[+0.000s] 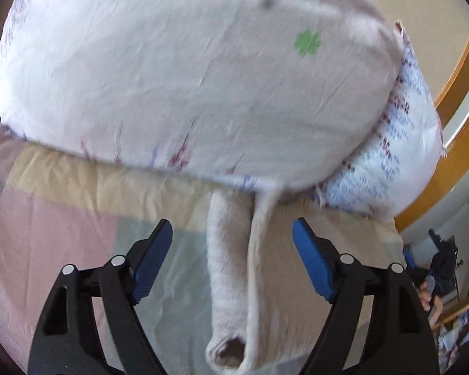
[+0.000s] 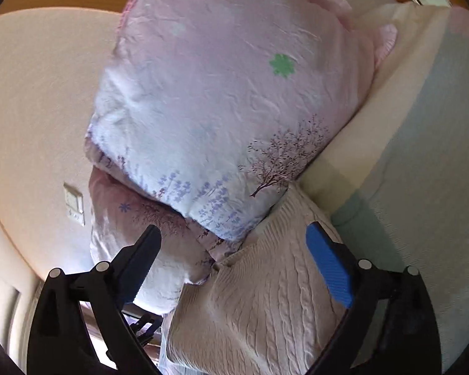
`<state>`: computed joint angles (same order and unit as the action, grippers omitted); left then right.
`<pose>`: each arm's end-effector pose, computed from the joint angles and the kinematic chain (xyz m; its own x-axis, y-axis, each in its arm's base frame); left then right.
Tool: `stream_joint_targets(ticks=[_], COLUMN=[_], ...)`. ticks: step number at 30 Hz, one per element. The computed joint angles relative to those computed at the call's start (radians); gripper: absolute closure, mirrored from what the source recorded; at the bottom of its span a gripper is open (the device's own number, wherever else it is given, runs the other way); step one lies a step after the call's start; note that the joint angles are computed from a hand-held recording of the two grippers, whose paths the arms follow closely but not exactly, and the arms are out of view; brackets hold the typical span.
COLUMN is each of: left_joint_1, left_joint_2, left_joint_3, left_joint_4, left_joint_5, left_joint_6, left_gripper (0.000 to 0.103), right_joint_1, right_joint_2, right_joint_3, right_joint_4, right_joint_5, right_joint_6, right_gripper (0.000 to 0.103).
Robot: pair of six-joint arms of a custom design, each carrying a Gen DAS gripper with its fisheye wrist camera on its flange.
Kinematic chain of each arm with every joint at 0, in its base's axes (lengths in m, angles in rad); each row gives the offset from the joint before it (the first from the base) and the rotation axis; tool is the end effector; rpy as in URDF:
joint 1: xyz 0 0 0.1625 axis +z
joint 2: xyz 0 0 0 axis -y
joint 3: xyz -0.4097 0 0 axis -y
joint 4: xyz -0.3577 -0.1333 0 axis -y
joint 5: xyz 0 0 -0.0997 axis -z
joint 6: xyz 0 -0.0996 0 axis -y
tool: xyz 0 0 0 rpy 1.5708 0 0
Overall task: Fold small clothes
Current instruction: 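Grasp the hem with the right gripper while the left gripper grasps the hem beside it, then lift the hem and fold it up toward the collar with both grippers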
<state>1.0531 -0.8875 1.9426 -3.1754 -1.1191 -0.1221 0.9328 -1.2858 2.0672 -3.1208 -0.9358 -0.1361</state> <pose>-0.1269 -0.5801 0.1447 -0.9394 0.1551 -0.3059 0.3099 0.7656 -0.5637 -0.1412 -0.5134 0.3154 -0.9421 0.0685 -0.3282 0.3031 0.5922 -0.7466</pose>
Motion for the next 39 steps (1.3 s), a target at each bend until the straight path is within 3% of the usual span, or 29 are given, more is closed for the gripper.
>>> stream_joint_targets(ticks=[5, 9, 11, 12, 14, 16, 19, 22, 26, 28, 30, 32, 34, 37, 39], left_joint_1=[0.069, 0.066, 0.066, 0.082, 0.115, 0.124, 0.065, -0.024, -0.084, -0.075, -0.070, -0.081, -0.105, -0.132, -0.134], left_joint_2=[0.036, 0.095, 0.114, 0.120, 0.128, 0.130, 0.139, 0.206, 0.448, 0.579, 0.662, 0.621, 0.539, 0.396, 0.362], left_joint_3=[-0.051, -0.090, -0.104, -0.118, -0.118, -0.102, -0.085, -0.147, -0.399, -0.562, -0.660, -0.594, -0.465, -0.292, -0.257], left_joint_4=[0.153, 0.181, 0.160, 0.174, 0.135, 0.058, -0.055, -0.113, -0.113, -0.024, 0.027, -0.022, -0.128, -0.108, 0.005], left_joint_5=[-0.171, -0.135, -0.136, -0.194, -0.286, -0.372, -0.444, -0.523, -0.748, -0.904, -0.993, -0.951, -0.796, -0.489, -0.364], left_joint_6=[-0.089, -0.107, -0.119, -0.163, -0.279, -0.310, -0.288, -0.254, -0.280, -0.326, -0.409, -0.344, -0.274, -0.149, -0.149], left_gripper=[0.025, 0.025, 0.034, 0.063, 0.070, 0.080, 0.083, 0.083, 0.081, 0.074, 0.070, 0.050, 0.017, 0.014, 0.014], right_joint_1=[0.006, 0.014, 0.014, 0.011, -0.001, -0.019, -0.049, -0.076, -0.102, -0.085, -0.071, -0.075, -0.079, -0.050, -0.025], right_joint_2=[-0.015, -0.023, -0.023, -0.028, -0.044, -0.061, -0.100, -0.139, -0.152, -0.142, -0.137, -0.139, -0.139, -0.107, -0.068], right_joint_3=[0.001, 0.015, 0.016, 0.021, 0.030, 0.034, 0.047, 0.065, 0.069, 0.048, 0.007, -0.023, -0.064, -0.130, -0.181], right_joint_4=[0.119, 0.159, 0.164, 0.168, 0.184, 0.214, 0.228, 0.185, 0.134, 0.123, 0.202, 0.288, 0.393, 0.514, 0.598], right_joint_5=[-0.017, -0.056, -0.057, -0.055, -0.043, -0.024, 0.000, 0.013, 0.029, -0.035, -0.094, -0.101, -0.097, -0.171, -0.215], right_joint_6=[-0.086, -0.122, -0.127, -0.135, -0.155, -0.170, -0.195, -0.213, -0.178, -0.175, -0.181, -0.188, -0.216, -0.234, -0.236], right_gripper=[0.007, 0.007, 0.007, 0.007, 0.007, 0.007, 0.007, 0.007, 0.007, 0.007, 0.007, 0.007, 0.005, 0.004, 0.004])
